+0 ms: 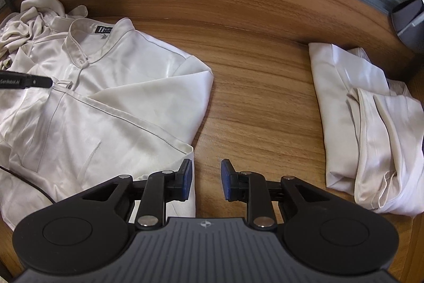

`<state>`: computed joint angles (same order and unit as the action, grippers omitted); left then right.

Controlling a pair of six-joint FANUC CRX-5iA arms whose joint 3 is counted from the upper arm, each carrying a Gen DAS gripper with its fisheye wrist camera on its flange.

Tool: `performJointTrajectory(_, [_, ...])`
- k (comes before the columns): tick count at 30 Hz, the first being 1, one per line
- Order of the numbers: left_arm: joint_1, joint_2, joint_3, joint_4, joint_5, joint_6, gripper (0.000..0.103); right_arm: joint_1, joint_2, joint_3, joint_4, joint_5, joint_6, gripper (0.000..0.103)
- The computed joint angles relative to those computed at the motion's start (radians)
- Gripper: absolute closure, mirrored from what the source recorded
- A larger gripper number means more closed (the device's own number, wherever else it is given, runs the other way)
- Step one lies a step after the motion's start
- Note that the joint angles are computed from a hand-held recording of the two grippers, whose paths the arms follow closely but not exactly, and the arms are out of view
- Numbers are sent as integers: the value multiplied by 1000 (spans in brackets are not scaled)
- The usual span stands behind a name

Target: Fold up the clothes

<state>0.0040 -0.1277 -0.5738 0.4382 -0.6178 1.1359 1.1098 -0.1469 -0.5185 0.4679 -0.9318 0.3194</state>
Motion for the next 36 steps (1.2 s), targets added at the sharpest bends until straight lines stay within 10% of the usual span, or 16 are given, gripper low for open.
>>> performJointTrajectory(5, [30,28,10,90,-68,-46,95,2,-12,-6,0,14,2,76])
performJointTrajectory(10, [35,27,-8,151,-104,-98,56,1,-11,-3,3,16,6,73])
performJointTrajectory(15, [5,43,7,108,-97,-86,59,-7,2,7,-17,24,16,69])
performJointTrajectory(18, [-9,44,-6,130,-72,-106,89,-17,21,16,-37,32,28,68])
performJointTrajectory(21, [-26,28,-11,95,-36,-82,97,-33,38,20,-67,57,38,68])
performJointTrajectory(26, [-28,-15,-41,100,13,-67,98,-59,47,19,-136,104,41,72])
performJointTrajectory(29, [-26,-37,-53,105,28,-73,98,-60,25,-4,-143,149,20,102])
performJointTrajectory(36, [-19,-54,-47,59,45,-41,98,-55,18,-15,-55,157,-53,102])
